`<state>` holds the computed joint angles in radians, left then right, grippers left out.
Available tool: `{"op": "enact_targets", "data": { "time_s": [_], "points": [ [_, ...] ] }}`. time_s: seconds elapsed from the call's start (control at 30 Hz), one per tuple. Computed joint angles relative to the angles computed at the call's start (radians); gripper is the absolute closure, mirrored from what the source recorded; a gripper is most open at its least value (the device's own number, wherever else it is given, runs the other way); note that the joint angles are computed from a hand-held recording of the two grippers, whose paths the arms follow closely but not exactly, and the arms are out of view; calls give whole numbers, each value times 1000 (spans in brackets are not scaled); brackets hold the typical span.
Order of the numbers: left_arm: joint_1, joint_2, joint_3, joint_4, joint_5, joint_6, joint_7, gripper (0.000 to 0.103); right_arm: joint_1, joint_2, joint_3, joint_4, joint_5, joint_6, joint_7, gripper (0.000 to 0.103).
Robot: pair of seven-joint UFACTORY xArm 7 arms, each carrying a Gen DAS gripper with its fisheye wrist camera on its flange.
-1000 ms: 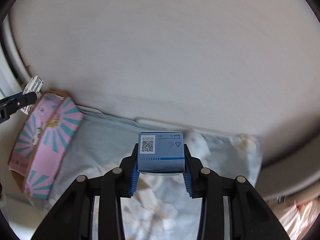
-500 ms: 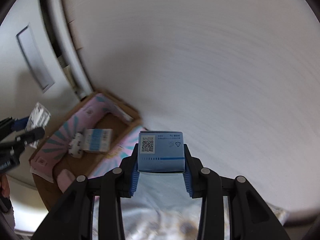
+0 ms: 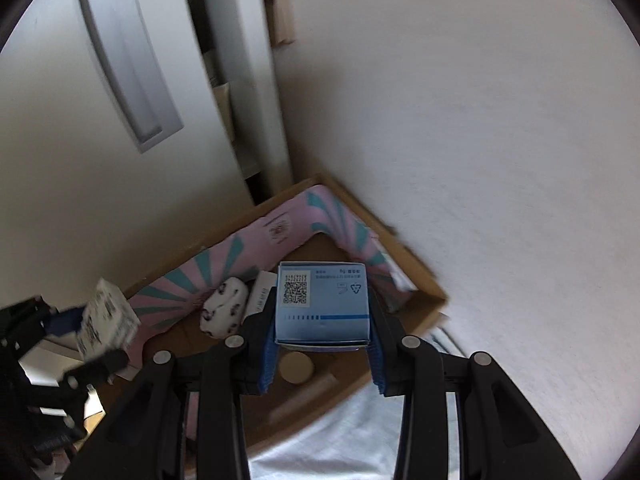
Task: Organize objects
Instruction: 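Carry the tissue pack and blue box with both tools over the cardboard box, then open both tools to drop the tissue pack and blue box inside, then move both tools back over the bed toward the last items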
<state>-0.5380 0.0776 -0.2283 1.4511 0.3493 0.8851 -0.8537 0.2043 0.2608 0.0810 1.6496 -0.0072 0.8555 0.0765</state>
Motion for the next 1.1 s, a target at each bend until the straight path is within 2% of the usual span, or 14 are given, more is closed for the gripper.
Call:
{"op": "enact_targets", "data": {
  "time_s": [0.2,0.33,0.5,0.57,0.6,0.67,0.7,0.73,1.1],
  "points": [
    [8,2,1,-39,-31,-29,5,60,9,60,10,60,17,26,-14,69],
    [3,24,2,2,-12,9,30,60,4,74,13,78,49,32,-23,69],
    [-8,44,7,29,-11,16,44,60,1,82,13,92,65,46,-24,69],
    [-12,49,9,41,-14,27,48,55,9,89,5,96,48,41,-7,69],
    [-15,52,10,46,-7,29,50,36,8,93,7,100,53,44,-6,66],
    [-19,52,11,50,-4,29,57,2,1,98,12,106,75,48,-5,41],
    [-19,46,12,42,-5,15,60,0,-1,92,13,93,84,30,-3,20],
    [-19,46,11,41,-12,7,66,0,-3,83,14,79,90,11,-4,13],
    [-9,22,10,8,-60,-28,66,0,8,51,9,40,65,-22,38,13]
  ]
}}
